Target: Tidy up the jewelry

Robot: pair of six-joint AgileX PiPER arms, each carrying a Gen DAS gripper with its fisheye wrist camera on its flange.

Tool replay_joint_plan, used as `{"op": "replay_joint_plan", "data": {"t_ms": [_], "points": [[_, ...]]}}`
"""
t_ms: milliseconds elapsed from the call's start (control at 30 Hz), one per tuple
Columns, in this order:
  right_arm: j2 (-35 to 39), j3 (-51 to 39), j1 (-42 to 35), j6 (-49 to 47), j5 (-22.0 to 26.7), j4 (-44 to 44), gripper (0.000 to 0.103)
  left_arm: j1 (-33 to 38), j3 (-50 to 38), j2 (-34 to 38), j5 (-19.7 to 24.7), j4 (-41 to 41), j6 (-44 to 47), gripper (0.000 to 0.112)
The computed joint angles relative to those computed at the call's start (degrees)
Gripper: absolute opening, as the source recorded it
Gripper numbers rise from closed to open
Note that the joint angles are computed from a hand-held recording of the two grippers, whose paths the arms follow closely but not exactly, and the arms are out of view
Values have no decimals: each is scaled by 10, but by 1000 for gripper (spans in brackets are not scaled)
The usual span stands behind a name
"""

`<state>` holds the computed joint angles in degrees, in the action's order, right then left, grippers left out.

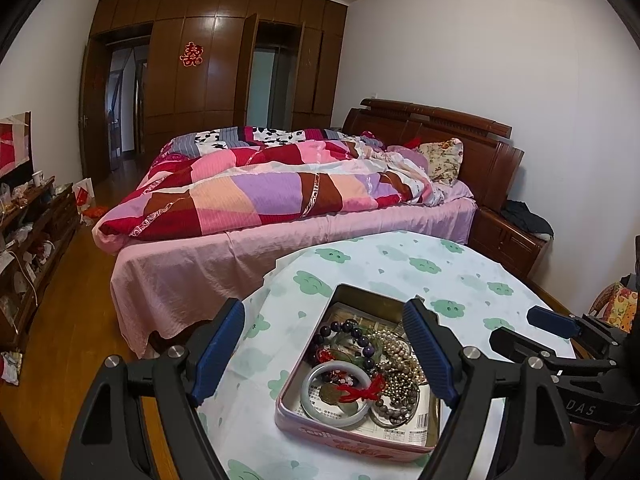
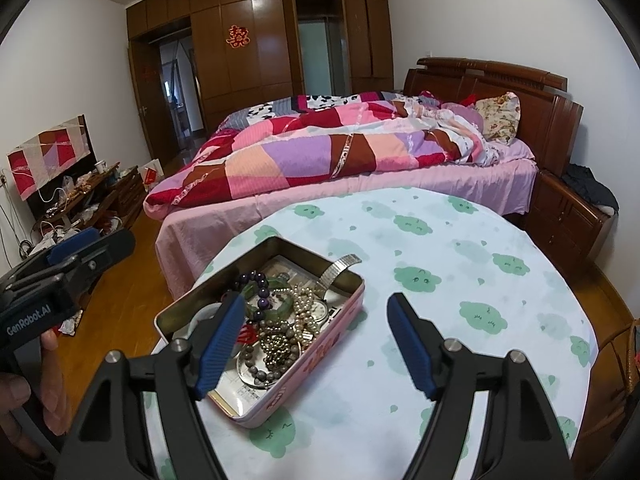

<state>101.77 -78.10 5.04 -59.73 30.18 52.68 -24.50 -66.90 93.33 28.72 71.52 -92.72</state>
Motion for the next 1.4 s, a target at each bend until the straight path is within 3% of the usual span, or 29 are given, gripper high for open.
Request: {"op": "replay_joint_plan", "data": {"t_ms": [567,1067,1400], "points": [[-4,16,4,-9,-6,7,77,-6,1,5,7,-4,-2,81],[-4,14,4,-5,-6,4,78,8,-18,18,-2,-71,56,81],[-7,29,8,-19,-14,18,80,3,-20,22,3,-55,51,81]]}}
